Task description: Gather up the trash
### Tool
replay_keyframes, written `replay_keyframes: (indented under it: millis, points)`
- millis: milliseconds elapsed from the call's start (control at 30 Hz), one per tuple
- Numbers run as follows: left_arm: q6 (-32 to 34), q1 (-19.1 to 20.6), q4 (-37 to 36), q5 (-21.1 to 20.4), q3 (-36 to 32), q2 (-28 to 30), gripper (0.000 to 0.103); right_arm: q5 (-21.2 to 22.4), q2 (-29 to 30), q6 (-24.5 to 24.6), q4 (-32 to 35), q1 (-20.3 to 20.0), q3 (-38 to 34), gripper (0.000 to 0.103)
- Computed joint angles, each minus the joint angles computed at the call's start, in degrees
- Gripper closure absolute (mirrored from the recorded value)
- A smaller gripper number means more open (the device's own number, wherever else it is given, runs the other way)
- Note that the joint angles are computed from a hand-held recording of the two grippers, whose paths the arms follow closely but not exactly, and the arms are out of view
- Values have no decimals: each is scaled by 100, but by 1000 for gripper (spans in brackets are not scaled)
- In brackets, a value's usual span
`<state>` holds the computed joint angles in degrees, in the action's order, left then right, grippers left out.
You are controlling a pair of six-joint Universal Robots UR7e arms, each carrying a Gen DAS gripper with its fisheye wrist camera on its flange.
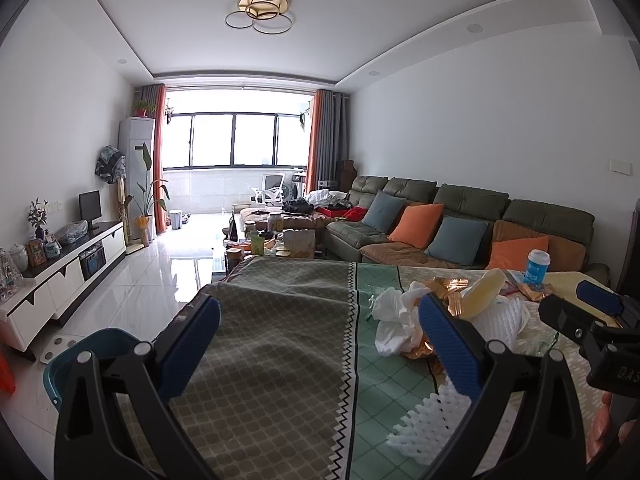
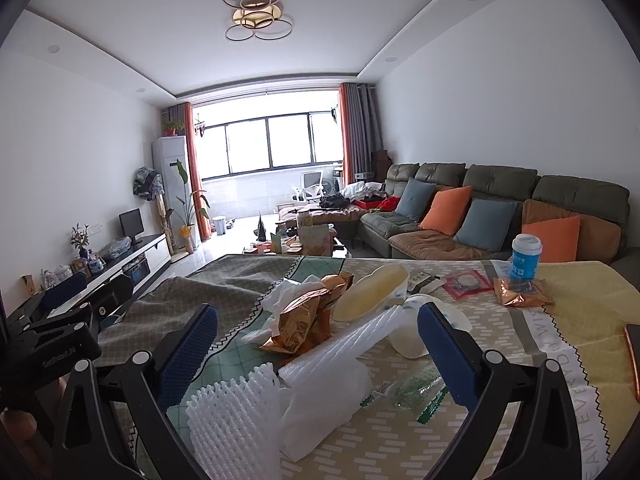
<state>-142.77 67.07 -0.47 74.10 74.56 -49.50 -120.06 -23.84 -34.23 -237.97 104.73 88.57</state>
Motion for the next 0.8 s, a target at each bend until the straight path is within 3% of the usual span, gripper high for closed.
replay_keyframes:
  millis: [267,533,800]
  points:
    - [26,81,466,149,-269,134,3,154,-148,296,320,-100,182,4]
    - [116,273,2314,557,-1343,797,3,387,-415,957,931,-325,501,5]
    - [418,358,3494,918,-2059,1362,3,781,-685,1662,1843,-586,605,23]
